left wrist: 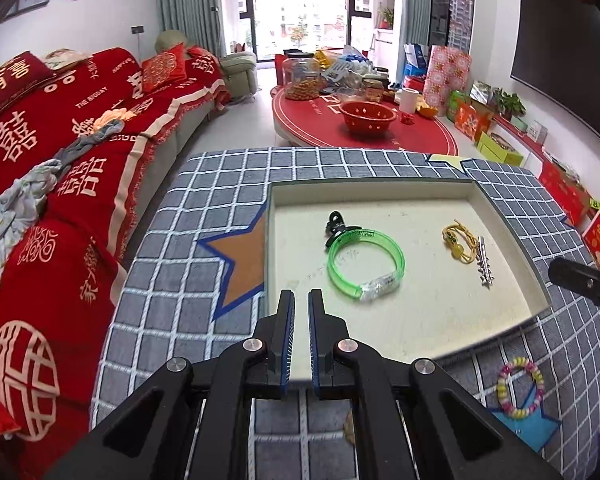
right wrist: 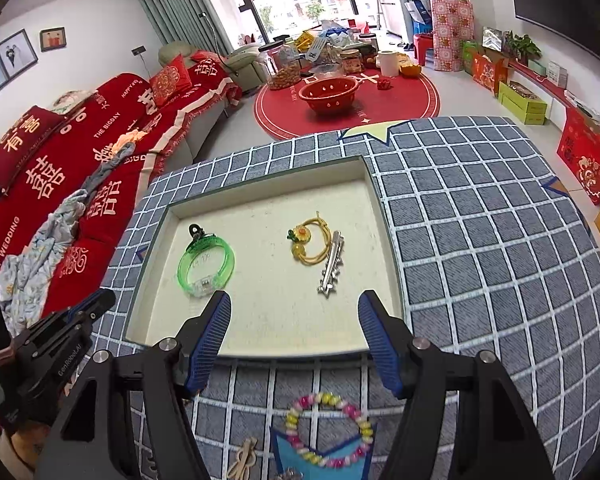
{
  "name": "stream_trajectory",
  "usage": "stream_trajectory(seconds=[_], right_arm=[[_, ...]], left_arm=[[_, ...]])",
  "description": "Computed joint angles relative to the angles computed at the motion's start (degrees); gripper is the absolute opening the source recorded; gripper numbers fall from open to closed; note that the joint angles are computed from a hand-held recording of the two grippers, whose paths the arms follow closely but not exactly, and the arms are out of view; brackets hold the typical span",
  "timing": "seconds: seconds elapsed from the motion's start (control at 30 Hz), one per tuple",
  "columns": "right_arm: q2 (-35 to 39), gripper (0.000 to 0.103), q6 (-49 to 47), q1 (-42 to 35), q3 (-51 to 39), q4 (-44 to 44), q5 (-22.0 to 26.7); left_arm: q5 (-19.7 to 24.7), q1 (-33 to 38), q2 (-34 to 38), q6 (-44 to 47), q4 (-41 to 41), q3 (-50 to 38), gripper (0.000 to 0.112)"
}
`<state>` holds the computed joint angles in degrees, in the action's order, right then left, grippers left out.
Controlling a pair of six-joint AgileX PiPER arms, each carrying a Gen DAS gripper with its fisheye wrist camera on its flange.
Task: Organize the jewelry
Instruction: 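Open both tools to drop the bangle and pendant in the tray, then grasp the braided rope bracelet with the left tool while the right grasps the beaded bracelet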
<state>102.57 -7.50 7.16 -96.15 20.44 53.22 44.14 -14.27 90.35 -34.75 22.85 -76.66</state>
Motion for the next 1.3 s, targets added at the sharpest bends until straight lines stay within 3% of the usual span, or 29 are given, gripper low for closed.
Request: stream_trajectory(seconds=[0.57,0.63,0.97,1.03,1.1,1.23,1.27,1.3], right_arm=[[-16.63,0.070,-2.17,0.14,25.45,-0.76,-6.99],[-17.96,0.080,-1.91,0.22,27.62,-1.26,-7.58],[-22.58,0.084,-2.06,-1.08,34.04,-1.52,-8.34],[-23.08,0.084,-2.42,-1.22,34.87,-1.41,-8.41],[-23.82,0.086,-2.32,-1.05,35.95,-1.81,-8.52],[-24.76,0.087,-2.53,-1.15,37.55,-1.95,-8.81],[-24.90,0.090,-2.80,-1.28,37.84,-1.74,-8.81],[-25.07,0.103,-3.25,-1.47,38.11,-1.35,-8.79]], left_arm=[[-2.63,-3.23,-11.80,-7.40,0.25,17.72,0.020],[-2.94,-3.53,-12.48,-7.47,-0.33,19.38,0.020],[-3.75,-6.14,-15.46,-9.22,-1.12,24.39,0.022],[-3.38,-6.80,-15.94,-10.28,-0.44,25.08,0.098],[-4.38,-8.23,-17.43,-16.24,4.81,27.23,0.103],[-6.05,-8.08,-16.55,-16.94,6.62,28.26,0.103],[-6.08,-7.95,-16.34,-17.11,6.99,28.29,0.103],[-6.33,-7.87,-16.07,-17.64,7.56,28.54,0.103]])
